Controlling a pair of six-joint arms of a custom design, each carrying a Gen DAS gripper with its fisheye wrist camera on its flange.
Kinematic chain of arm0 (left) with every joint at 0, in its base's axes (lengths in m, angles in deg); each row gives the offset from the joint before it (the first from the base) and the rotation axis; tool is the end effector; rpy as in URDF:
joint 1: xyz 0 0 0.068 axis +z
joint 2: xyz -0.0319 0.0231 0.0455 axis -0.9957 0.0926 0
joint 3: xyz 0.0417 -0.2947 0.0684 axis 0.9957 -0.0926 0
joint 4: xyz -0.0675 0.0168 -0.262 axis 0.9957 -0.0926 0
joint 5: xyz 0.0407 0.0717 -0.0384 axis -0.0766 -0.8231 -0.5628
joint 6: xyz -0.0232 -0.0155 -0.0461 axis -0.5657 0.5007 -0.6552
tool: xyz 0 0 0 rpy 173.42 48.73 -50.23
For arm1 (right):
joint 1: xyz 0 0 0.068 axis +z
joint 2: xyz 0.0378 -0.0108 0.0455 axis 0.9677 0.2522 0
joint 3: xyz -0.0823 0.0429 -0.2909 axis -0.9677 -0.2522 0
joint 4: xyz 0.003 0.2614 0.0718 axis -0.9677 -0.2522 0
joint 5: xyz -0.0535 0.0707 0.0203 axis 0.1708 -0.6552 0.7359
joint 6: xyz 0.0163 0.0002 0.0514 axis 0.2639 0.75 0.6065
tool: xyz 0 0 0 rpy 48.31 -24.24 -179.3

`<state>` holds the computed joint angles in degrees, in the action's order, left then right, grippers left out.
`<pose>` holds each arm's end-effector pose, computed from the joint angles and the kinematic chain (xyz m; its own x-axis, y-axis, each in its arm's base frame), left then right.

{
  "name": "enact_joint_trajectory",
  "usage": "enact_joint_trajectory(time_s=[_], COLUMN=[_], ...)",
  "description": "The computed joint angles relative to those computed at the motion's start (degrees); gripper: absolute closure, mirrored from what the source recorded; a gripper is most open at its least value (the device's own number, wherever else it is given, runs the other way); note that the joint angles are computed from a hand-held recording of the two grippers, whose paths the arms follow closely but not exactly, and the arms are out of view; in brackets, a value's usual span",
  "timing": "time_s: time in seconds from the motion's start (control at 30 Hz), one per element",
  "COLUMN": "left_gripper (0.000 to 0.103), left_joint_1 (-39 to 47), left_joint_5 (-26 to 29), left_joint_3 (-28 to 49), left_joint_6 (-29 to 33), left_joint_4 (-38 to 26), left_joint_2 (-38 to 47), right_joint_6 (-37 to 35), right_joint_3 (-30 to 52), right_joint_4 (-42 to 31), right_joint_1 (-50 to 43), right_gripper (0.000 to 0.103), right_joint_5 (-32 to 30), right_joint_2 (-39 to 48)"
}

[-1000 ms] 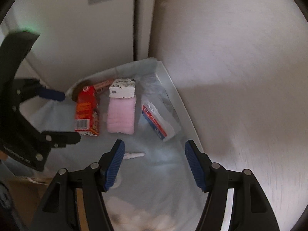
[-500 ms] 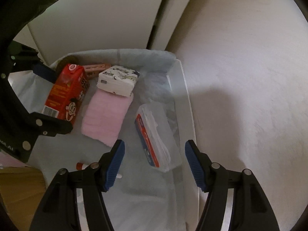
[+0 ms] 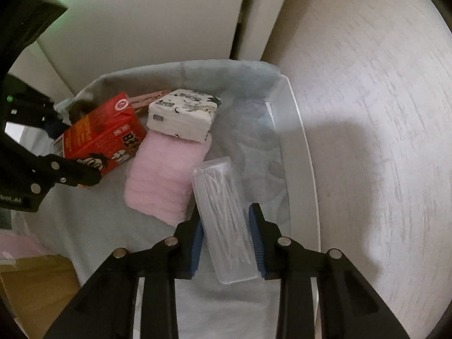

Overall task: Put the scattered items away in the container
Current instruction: 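Grasp the red drink carton with the left gripper while the right gripper grasps the clear toothpick case, then carry the carton and toothpick case into the cardboard box and open both grippers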

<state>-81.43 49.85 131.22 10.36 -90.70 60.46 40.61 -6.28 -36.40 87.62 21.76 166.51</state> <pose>0.2146 0.0046 0.2173 -0.8701 -0.4746 -0.1330 -0.4229 0.8575 -0.2930 0.2986 0.0676 0.2673 -0.5523 -0.7827 -0.2872 -0.7827 0.6054 -0.1447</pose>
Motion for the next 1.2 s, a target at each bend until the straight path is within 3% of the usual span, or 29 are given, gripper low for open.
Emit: enact_joint_trajectory(time_s=[0.53, 0.93, 1.13, 1.2], left_gripper=[0.071, 0.071, 0.071, 0.071], left_joint_1=[-3.3, -2.2, -11.2, -18.5], left_joint_5=[0.0, 1.4, 1.0, -1.1], left_joint_3=[2.8, 13.0, 15.0, 15.1], left_joint_6=[1.5, 9.1, 7.6, 4.9], left_joint_4=[-8.6, -18.7, -23.3, -23.6], left_joint_2=[-12.7, -20.6, -26.4, -26.7], right_joint_6=[13.6, 24.6, 25.2, 24.7], right_joint_3=[8.2, 14.3, 16.4, 15.6], right_joint_4=[-9.6, -23.3, -32.2, -34.2], right_joint_1=[-7.0, -10.8, -16.5, -20.1], right_gripper=[0.075, 0.075, 0.075, 0.075], right_joint_5=[-6.1, -8.2, -9.8, -11.1], right_joint_2=[-5.7, -21.7, -32.4, -35.6])
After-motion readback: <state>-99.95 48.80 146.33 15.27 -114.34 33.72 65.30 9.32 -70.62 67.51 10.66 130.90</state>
